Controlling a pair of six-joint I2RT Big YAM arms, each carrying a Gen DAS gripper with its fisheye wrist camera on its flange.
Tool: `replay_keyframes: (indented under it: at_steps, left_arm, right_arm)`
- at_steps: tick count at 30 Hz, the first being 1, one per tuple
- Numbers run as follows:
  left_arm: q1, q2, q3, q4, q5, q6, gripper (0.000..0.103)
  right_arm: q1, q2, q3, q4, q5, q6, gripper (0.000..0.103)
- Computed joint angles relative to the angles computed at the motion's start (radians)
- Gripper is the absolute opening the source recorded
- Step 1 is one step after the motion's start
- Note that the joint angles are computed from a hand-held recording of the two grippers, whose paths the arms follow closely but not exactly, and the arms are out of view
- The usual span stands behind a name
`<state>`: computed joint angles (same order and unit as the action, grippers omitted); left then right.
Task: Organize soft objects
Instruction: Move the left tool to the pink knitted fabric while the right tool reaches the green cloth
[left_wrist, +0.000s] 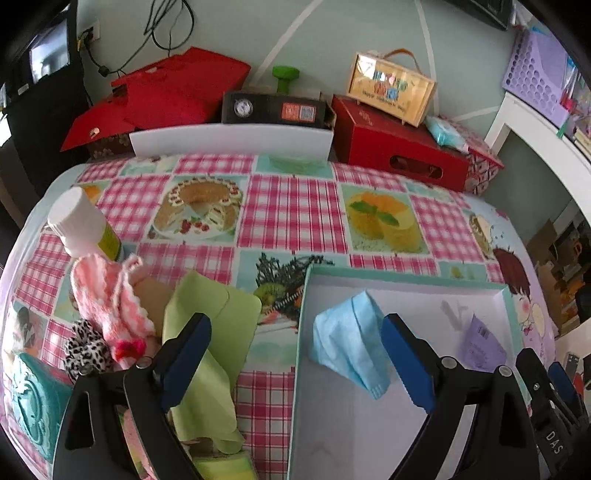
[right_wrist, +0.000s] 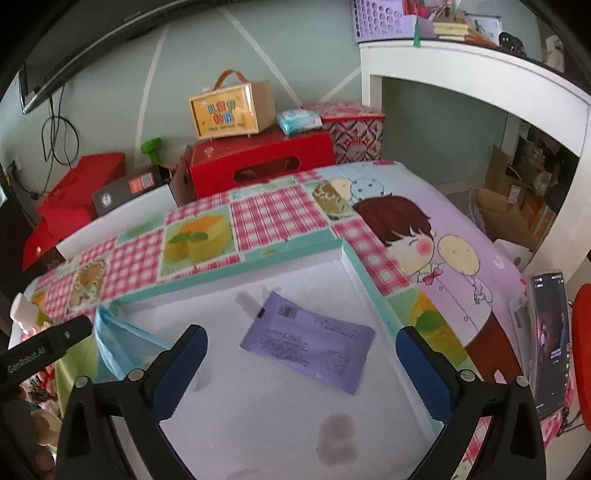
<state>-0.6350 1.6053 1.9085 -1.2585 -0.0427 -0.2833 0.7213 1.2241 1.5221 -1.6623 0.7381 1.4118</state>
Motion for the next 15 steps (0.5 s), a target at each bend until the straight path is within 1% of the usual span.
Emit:
replay_keyframes:
  at_steps: [3,5,8,9,15]
  left_arm:
    - [0.016,-0.01,0.001,0.016,0.027,-0.007,0.093]
    - [0.029,-0.024,-0.009,0.043,0.044,-0.015,0.093]
    - [0.044,-0.041,-0.023,0.078,0.059,-0.016,0.096]
    - [0.049,-0.045,-0.026,0.087,0.062,-0.015,0.102]
    - [0.088,-0.063,-0.041,0.129,0.1,-0.024,0.103]
  right_arm:
    - [0.017,-0.001,0.011,0.004,0.042,0.011,0.103]
    - [0.025,-0.001,0.019,0.009,0.059,0.011,0.103]
    - [0.028,0.006,0.029,0.009,0.06,0.015,0.103]
    - [0.029,0.011,0.034,0.003,0.061,0.019,0.103]
    - [0.032,0.007,0.034,0.0,0.06,0.051,0.103]
